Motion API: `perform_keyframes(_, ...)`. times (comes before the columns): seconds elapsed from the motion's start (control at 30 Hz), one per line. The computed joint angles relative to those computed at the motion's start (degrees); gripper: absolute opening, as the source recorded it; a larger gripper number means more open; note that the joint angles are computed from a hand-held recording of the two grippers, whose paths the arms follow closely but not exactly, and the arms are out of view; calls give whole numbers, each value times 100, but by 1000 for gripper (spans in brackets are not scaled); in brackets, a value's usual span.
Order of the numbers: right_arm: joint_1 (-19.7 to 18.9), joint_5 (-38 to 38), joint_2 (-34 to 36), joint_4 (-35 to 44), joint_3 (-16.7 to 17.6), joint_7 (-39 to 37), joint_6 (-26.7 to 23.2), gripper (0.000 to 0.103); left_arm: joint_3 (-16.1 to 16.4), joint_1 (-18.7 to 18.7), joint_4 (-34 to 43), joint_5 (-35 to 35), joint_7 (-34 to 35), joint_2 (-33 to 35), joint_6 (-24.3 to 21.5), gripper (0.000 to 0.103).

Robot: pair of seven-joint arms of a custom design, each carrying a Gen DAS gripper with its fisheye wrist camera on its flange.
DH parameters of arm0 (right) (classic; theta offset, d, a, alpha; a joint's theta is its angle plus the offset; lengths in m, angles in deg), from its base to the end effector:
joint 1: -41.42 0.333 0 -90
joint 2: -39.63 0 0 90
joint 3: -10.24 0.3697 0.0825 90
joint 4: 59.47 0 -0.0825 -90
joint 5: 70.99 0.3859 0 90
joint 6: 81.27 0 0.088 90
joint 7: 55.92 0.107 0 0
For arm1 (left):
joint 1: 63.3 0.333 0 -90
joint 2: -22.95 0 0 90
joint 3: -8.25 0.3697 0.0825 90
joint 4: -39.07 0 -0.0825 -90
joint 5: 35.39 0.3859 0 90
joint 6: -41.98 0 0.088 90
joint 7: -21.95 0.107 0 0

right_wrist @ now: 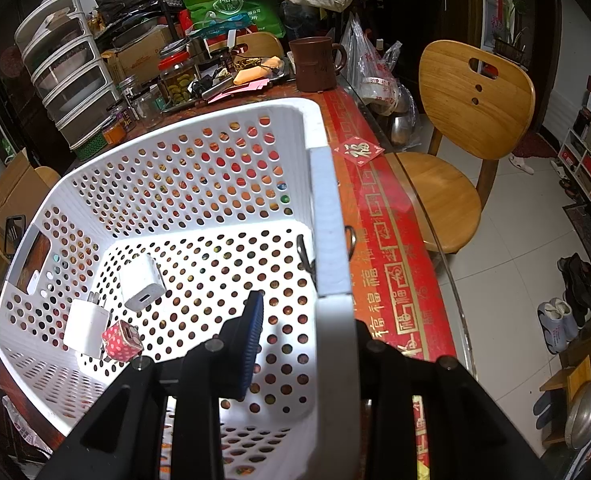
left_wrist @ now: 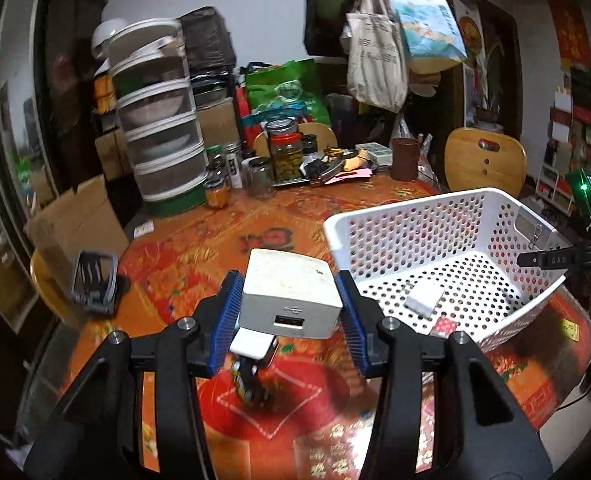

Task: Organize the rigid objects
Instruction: 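Carry the white charger over the basket and open the left gripper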

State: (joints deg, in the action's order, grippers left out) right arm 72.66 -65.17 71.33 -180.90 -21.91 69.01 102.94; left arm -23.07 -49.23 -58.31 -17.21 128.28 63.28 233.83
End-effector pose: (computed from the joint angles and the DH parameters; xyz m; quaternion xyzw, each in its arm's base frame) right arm 0.6470 0.0157 0.3011 -0.4535 0.8281 -0.2443 0.2210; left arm 0.7392 -0.1525 0.4021 -0.3904 0.7657 -0.4114 0.3035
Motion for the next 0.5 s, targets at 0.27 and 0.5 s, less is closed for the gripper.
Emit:
perform_keyframes(0.27, -3, 14, 0, 2, 4, -12, 2, 31, 1297, -1703, 748, -412, 274, 16, -518, 45)
perform_keyframes(0.5, -28, 23, 7, 11, 31, -5, 7, 32, 2385, -2968, 1392, -725, 285, 408, -1111, 45)
